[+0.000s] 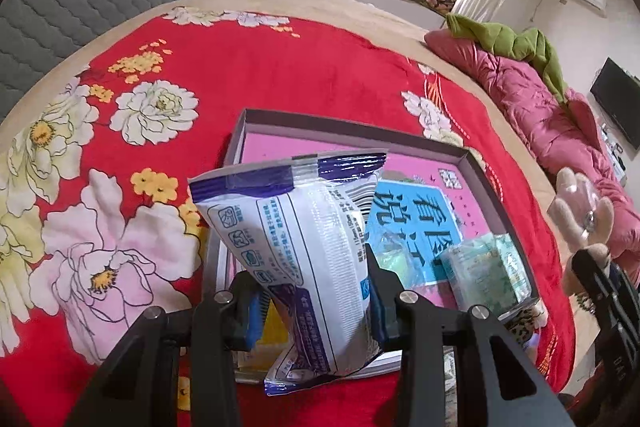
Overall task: Organize soft objects
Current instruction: 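Lift bag with left tool while right tool carries bunny over pink box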
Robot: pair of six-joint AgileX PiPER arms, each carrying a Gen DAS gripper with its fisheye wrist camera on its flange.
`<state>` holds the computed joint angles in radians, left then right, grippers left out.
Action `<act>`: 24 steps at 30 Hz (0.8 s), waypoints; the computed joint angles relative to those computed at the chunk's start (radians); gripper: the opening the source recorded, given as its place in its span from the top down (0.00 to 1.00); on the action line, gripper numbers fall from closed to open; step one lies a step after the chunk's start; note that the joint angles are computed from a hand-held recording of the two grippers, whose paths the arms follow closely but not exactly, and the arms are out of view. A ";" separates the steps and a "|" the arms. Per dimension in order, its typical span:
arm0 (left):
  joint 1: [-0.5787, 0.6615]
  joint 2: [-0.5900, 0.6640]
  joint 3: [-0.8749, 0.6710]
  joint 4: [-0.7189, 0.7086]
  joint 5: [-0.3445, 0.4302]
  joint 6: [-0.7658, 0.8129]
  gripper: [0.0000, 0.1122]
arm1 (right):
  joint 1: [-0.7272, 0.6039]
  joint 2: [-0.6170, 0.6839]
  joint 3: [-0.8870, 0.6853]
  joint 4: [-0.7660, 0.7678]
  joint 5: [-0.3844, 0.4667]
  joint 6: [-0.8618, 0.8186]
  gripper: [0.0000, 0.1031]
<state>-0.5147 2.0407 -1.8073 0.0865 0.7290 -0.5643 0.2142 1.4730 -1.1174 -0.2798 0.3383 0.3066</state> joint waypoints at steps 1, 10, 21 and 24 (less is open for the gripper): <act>-0.001 0.005 -0.003 -0.002 0.003 0.004 0.64 | -0.004 0.003 -0.002 0.012 0.000 -0.010 0.57; 0.001 0.010 0.007 0.000 -0.014 0.001 0.64 | -0.035 0.042 -0.015 0.063 0.000 -0.045 0.57; 0.011 0.024 0.008 -0.014 -0.020 0.014 0.64 | -0.051 0.117 -0.040 0.170 0.009 -0.149 0.57; 0.011 0.024 0.009 -0.014 -0.022 0.014 0.64 | -0.057 0.123 -0.037 0.242 0.001 -0.236 0.57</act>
